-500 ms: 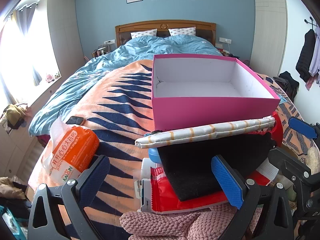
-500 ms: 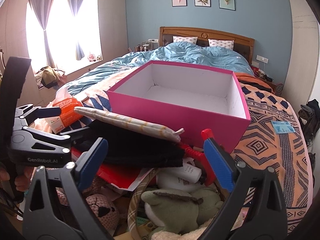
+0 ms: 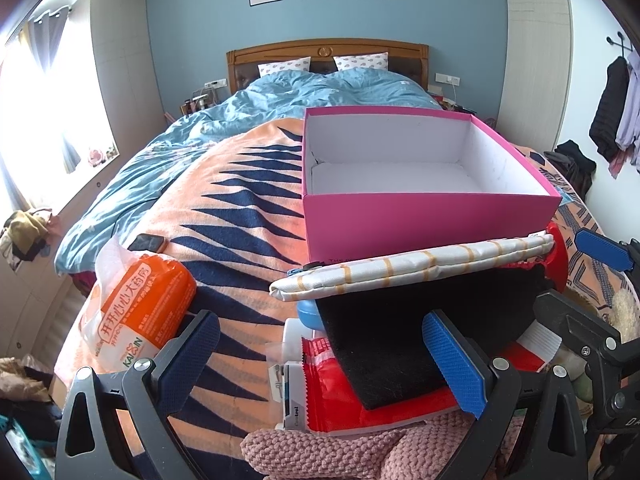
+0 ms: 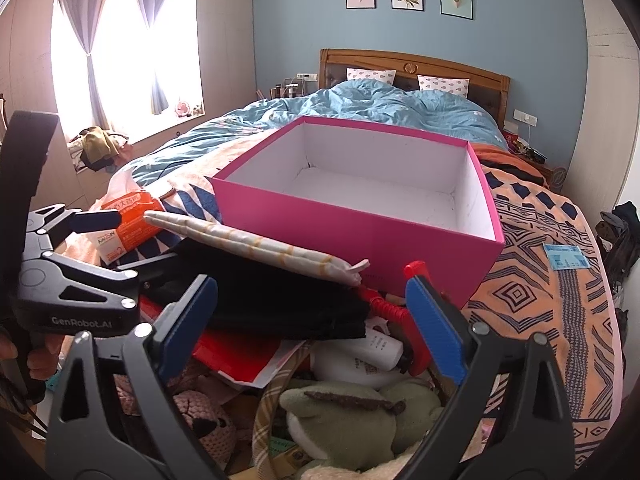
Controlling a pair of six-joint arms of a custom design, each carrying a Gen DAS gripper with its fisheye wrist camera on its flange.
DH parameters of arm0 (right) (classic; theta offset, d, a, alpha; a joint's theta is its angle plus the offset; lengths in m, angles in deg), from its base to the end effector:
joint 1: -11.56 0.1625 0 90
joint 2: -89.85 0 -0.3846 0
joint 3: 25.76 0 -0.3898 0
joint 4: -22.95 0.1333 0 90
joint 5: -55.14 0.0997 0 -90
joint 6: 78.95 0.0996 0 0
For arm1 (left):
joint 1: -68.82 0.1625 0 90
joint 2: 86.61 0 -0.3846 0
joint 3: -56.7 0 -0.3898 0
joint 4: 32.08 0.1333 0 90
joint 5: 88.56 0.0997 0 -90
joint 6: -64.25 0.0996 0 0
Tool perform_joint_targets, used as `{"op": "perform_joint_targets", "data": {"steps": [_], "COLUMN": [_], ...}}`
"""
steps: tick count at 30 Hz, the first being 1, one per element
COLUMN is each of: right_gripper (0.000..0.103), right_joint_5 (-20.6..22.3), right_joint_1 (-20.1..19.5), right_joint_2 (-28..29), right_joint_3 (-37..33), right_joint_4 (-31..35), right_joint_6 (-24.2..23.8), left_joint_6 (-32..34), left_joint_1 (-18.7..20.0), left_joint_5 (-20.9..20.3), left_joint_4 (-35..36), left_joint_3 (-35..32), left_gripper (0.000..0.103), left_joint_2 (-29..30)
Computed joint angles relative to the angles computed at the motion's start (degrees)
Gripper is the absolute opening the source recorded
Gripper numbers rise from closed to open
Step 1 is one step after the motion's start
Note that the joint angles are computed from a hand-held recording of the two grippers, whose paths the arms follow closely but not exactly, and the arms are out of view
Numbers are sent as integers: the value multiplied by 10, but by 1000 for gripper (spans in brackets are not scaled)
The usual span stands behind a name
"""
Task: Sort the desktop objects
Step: 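Grasp the white striped cloth pad with the left gripper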
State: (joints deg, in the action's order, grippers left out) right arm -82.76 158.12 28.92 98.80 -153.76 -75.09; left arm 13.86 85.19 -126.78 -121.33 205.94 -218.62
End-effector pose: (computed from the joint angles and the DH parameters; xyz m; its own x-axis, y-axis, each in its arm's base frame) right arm 0.4315 -0.2138 0.1271 -0.6625 -0.3641 0.6546 -0.7247 0.5327 -0.4371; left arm -0.1234 -0.2567 0.2434 -0.6659 0.2155 -0.7142 0.6268 0.6809 -0.3789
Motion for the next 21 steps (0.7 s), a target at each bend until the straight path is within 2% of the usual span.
{"op": "perform_joint_targets", "data": {"steps": [7, 12, 17, 19, 20, 21], "right_gripper": [95, 82, 70, 68, 65, 58], "right_joint_5": [3, 6, 10, 16, 20, 26], "right_joint_1": [-7, -14, -21, -26, -28, -32], "right_joint_2": [4, 10, 17, 20, 20, 19], "right_joint_3": [-9, -23, -36, -38, -39, -40], "right_joint_4": [11, 42, 52, 43, 42, 45], "right_joint_6": [-4, -9, -38, -56, -61, -64], "left_joint_6": [52, 110, 176, 202, 216, 227], "left_joint_1": [25, 43, 68, 81, 90, 97], "left_joint_5": [-4, -5, -15, -23, -28, -33], "left_joint_4": [-53, -108, -181, -212, -229, -243], "left_joint_3": [6, 11, 13, 12, 11, 11], "left_gripper": [103, 103, 102, 102, 102, 99], "left_joint_2": [4, 17, 30, 36, 43, 47]}}
